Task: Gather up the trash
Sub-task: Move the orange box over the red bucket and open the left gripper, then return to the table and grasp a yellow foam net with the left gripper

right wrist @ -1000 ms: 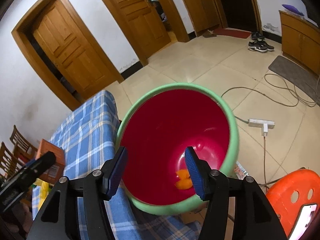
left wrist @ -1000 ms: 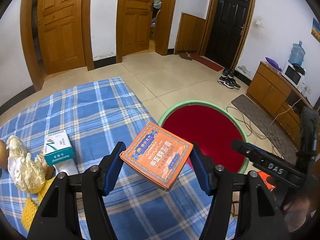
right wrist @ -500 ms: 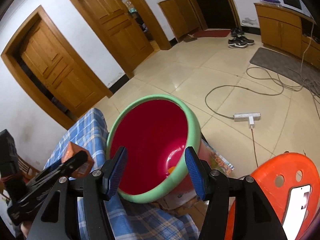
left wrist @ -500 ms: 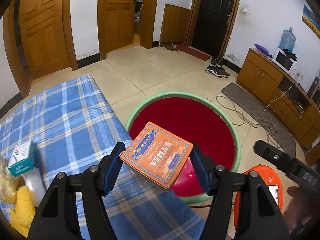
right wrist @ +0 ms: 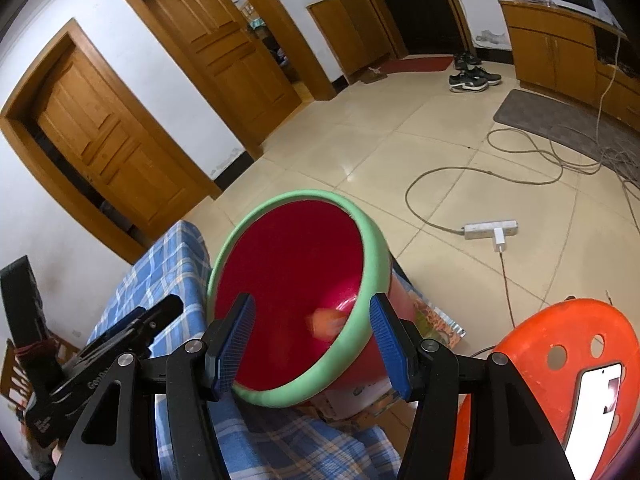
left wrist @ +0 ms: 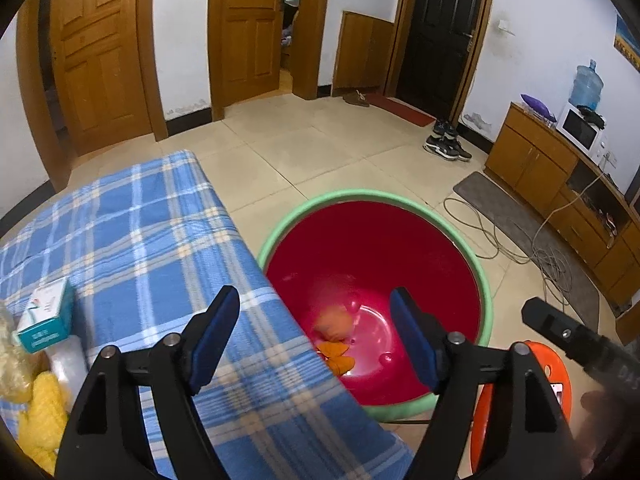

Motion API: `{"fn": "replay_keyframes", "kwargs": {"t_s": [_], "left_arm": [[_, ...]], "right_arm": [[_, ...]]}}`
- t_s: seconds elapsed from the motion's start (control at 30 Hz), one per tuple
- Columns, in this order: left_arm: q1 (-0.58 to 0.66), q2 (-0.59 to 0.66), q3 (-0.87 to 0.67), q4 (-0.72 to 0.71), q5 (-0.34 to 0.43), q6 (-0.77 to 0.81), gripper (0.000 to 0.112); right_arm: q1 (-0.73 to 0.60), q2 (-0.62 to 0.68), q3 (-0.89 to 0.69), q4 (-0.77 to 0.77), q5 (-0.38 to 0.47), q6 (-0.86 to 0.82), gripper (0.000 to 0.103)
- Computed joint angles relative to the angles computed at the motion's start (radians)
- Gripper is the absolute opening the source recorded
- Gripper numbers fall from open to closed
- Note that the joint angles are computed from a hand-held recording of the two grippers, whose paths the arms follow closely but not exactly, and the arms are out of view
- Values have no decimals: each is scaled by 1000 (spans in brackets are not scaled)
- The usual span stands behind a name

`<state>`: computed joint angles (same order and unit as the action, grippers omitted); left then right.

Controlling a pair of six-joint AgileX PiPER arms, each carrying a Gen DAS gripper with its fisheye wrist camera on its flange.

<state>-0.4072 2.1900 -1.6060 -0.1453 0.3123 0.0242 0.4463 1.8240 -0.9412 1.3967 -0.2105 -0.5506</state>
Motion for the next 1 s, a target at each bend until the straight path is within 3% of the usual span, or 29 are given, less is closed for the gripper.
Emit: {"fn": "replay_keyframes", "kwargs": {"t_s": [0.2, 0.4, 0.77, 1.0], "left_arm": [[25, -112, 140, -15, -47, -11, 77], [52, -251, 321, 102, -106, -146, 77], [148, -479, 584, 257, -165, -321, 77], [244, -556, 695, 140, -201, -192, 77]], "right_arm": [[50, -26, -3, 84, -12, -92, 61], [121, -55, -10, 202, -43, -207, 61], [251, -79, -25, 221, -93, -222, 62], [331, -41, -87, 295, -113, -303, 62]]}}
